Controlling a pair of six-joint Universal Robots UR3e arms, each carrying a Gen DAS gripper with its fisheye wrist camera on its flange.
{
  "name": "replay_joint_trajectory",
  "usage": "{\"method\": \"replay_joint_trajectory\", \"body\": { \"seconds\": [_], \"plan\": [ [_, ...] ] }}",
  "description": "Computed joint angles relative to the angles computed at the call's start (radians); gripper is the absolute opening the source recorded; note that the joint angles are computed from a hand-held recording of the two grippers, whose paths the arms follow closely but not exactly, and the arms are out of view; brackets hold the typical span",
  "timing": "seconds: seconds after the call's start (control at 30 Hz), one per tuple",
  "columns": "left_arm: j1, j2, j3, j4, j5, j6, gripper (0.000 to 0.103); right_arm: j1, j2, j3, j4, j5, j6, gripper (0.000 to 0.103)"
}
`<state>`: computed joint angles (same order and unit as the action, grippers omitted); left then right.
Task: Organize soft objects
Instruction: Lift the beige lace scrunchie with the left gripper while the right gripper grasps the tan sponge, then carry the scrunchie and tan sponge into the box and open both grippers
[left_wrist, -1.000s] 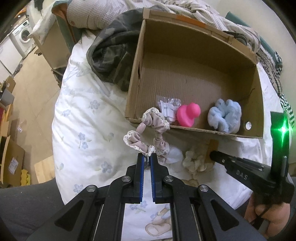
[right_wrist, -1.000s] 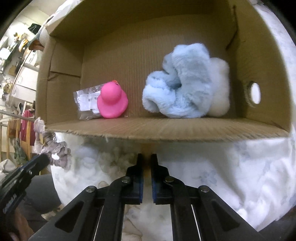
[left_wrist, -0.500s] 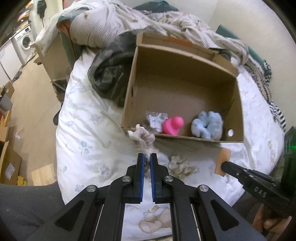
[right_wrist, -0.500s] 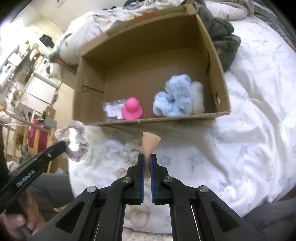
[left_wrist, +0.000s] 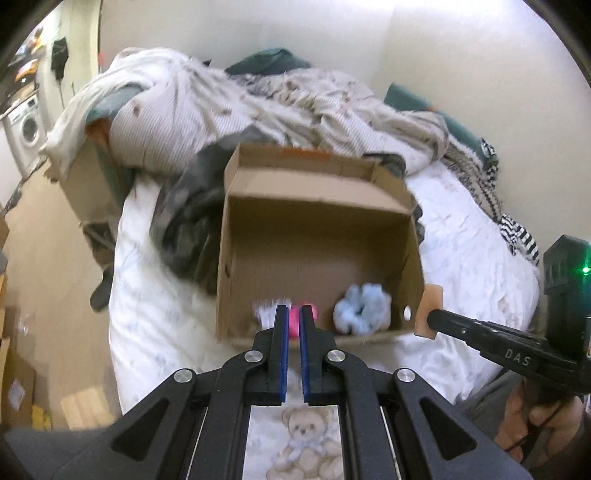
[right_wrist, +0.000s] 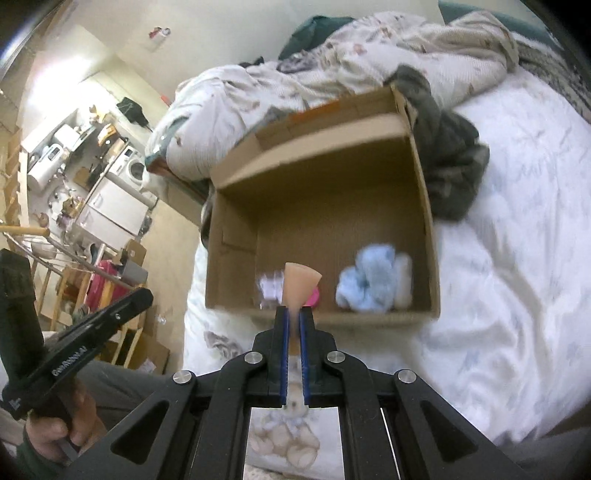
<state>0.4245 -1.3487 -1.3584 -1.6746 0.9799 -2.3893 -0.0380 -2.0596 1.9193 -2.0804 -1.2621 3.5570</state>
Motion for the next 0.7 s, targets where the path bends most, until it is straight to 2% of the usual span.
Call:
{"method": "replay_joint_trajectory", "body": {
  "seconds": [0.2,0.37,0.43,0.6,0.7],
  "plan": [
    [-0.1,-0.149,0.089,0.104,-0.008,-0.054,0.005,-0.066,0.066,-0.008,-0.066,0.024,-0.057,0.007],
    [-0.124,-0.256,0.079,0.149,-0.005,-0.103,0.005,-0.122,0.064,0.125,-0.161,0.061,-0.051,0.007],
    [-0.117,-0.28,0.078,0.127,0.007,-0.115,0.005,-0.14,0.076,0.142,-0.163,0.078,-0.042,0.007],
    [-0.035,-0.349,0.172,-0.118,-0.075,-0.062,0.005,-0.144,0.109,0.141,-0.183,0.091,-0.057,0.007],
    [-0.017,-0.319,0.137,-0.07,-0.017,-0.074,0.005,-0.143,0.132,0.141,-0.191,0.105,-0.049,0.007]
  ]
}}
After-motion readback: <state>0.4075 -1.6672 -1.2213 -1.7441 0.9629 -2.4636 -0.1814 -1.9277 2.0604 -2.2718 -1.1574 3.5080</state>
